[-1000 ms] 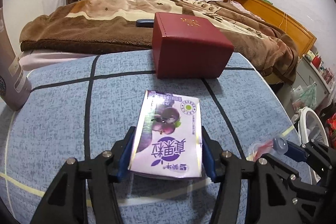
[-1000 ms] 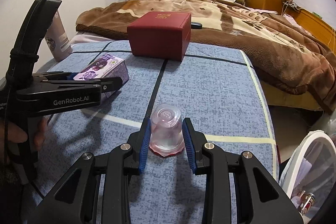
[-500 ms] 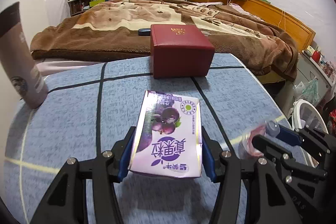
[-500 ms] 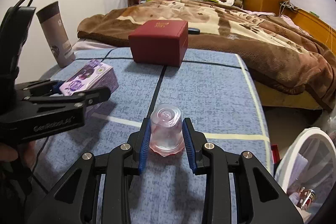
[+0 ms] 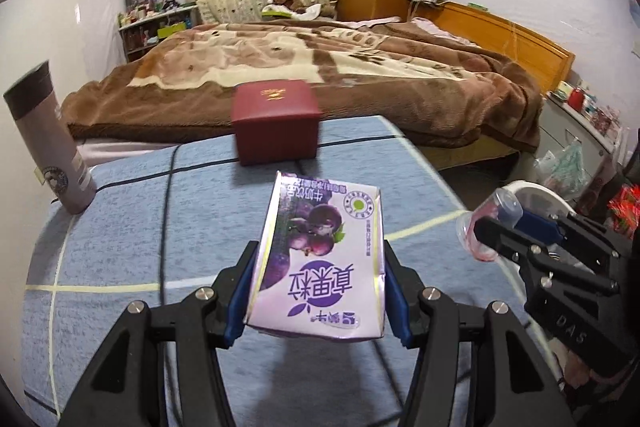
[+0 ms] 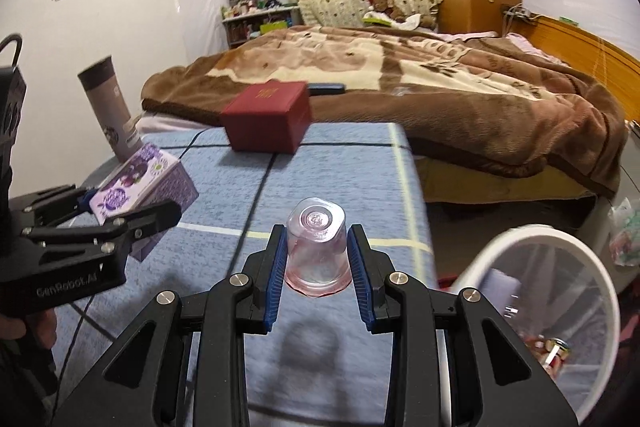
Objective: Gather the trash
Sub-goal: 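Carry the cup and juice carton up and over the wastebasket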
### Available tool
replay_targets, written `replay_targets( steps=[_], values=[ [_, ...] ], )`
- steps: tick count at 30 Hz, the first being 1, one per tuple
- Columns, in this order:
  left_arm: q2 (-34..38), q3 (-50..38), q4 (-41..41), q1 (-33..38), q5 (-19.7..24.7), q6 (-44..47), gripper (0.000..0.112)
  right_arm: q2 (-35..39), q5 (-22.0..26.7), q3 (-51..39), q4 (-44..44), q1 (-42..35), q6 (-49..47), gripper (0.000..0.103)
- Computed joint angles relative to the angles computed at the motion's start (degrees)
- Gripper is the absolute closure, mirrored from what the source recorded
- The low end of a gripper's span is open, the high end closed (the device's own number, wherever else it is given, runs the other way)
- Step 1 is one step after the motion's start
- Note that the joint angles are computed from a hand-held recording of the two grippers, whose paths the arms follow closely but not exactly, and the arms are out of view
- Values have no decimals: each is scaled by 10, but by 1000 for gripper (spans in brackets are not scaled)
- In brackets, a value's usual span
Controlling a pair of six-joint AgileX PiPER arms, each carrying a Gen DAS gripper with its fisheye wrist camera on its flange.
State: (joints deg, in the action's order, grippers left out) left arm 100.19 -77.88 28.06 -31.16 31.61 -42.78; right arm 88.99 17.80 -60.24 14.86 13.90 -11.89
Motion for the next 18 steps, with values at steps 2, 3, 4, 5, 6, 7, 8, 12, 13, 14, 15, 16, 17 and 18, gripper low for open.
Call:
replay_targets(
  steps=[2, 3, 4, 5, 6, 7, 8, 12, 13, 14, 15, 16, 17, 18],
  values=[
    [3, -12, 38, -29, 19, -35, 54, -17, -2, 15, 17, -16, -20, 71],
    [6, -18, 57, -43, 25, -49, 54, -26, -1, 21, 32, -28, -39, 71],
    [8, -25, 57, -52, 29, -49, 54, -33, 0, 27, 41, -38, -50, 71],
    [11, -33, 46, -58, 27, -40, 54, -43, 0, 35, 47, -50, -61, 71],
    [15, -42, 40, -67, 28, -37, 54, -51, -1, 42, 52, -58, -67, 71],
    [22, -55, 41, -76, 35, -38, 54, -58, 0, 49, 64, -68, -81, 71],
    [27, -65, 42, -85, 39, -39, 54, -65, 1, 54, 72, -78, -91, 71],
    [63, -121, 44, -122, 62, -39, 54, -88, 8, 75, 123, -127, -153, 71],
    [71, -131, 42, -130, 63, -40, 54, -93, 11, 80, 133, -141, -167, 71],
    [79, -143, 32, -137, 64, -35, 54, -95, 13, 81, 139, -151, -177, 71],
    [90, -157, 19, -143, 65, -27, 54, -98, 15, 84, 137, -165, -183, 71],
    [102, -173, 9, -150, 66, -19, 54, -98, 15, 86, 136, -178, -187, 71],
    [113, -187, -1, -156, 67, -13, 54, -100, 19, 88, 140, -187, -194, 71],
    [129, -208, -15, -161, 70, -3, 54, -96, 26, 87, 147, -205, -206, 71]
  ],
)
